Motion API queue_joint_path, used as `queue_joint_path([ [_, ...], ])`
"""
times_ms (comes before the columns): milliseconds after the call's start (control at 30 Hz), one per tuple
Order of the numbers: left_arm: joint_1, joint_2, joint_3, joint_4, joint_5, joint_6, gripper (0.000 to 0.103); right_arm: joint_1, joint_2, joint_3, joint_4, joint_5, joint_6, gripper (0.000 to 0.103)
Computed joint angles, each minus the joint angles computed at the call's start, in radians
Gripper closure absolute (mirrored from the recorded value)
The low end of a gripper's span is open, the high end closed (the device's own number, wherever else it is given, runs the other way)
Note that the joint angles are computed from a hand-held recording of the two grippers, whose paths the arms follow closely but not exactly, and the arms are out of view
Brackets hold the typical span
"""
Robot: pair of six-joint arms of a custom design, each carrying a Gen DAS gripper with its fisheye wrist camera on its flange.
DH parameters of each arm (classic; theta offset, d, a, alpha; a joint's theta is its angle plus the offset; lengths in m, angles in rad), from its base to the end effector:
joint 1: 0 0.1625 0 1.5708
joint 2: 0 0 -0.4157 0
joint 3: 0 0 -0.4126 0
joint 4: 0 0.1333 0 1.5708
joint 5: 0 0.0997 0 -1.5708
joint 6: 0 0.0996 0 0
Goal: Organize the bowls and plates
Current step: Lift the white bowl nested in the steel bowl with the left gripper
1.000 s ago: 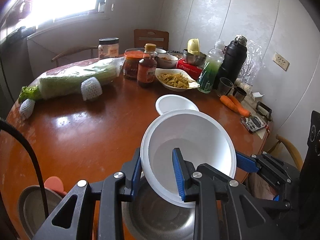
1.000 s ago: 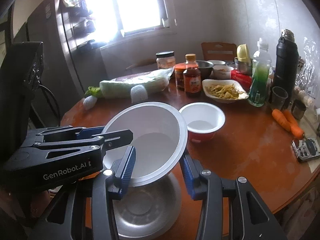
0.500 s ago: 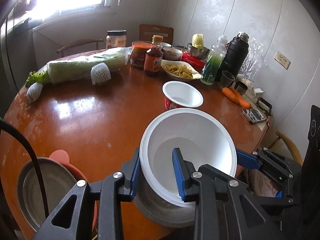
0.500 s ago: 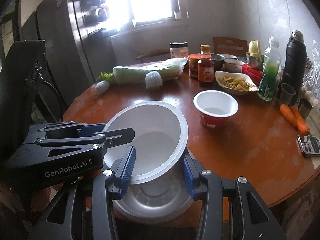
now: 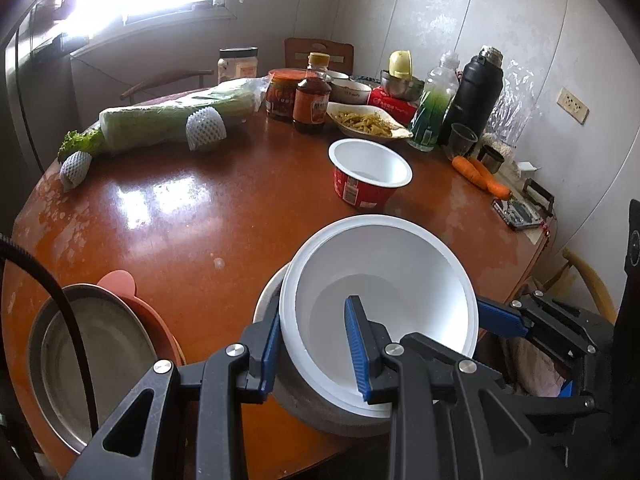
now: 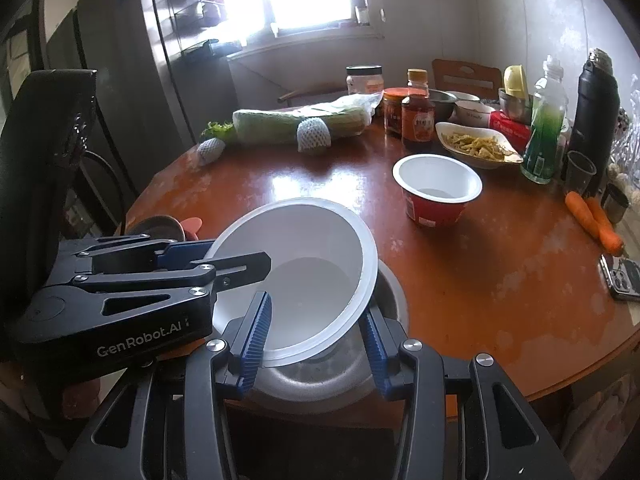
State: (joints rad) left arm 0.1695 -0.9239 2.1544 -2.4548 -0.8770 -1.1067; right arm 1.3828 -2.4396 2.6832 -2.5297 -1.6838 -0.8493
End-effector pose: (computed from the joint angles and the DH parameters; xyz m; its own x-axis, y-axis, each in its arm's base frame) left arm -0.4163 -0.2711 -0.0006 -0.7913 0.2137 -0.5729 0.4904 0.7814 -0.3858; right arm 0.0782 -0.2421 0.3221 -0.7415 -0.3862 0.5486 -0.6293 0.6838 -0.3693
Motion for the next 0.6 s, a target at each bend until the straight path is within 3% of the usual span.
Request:
queue_joint_path([
  [600,0.01,0.024,-0.009,0.036,-0.019,-0.023,0.073,-0.054,-0.011,0.009,0.041,0.009,-0.037,0.056],
])
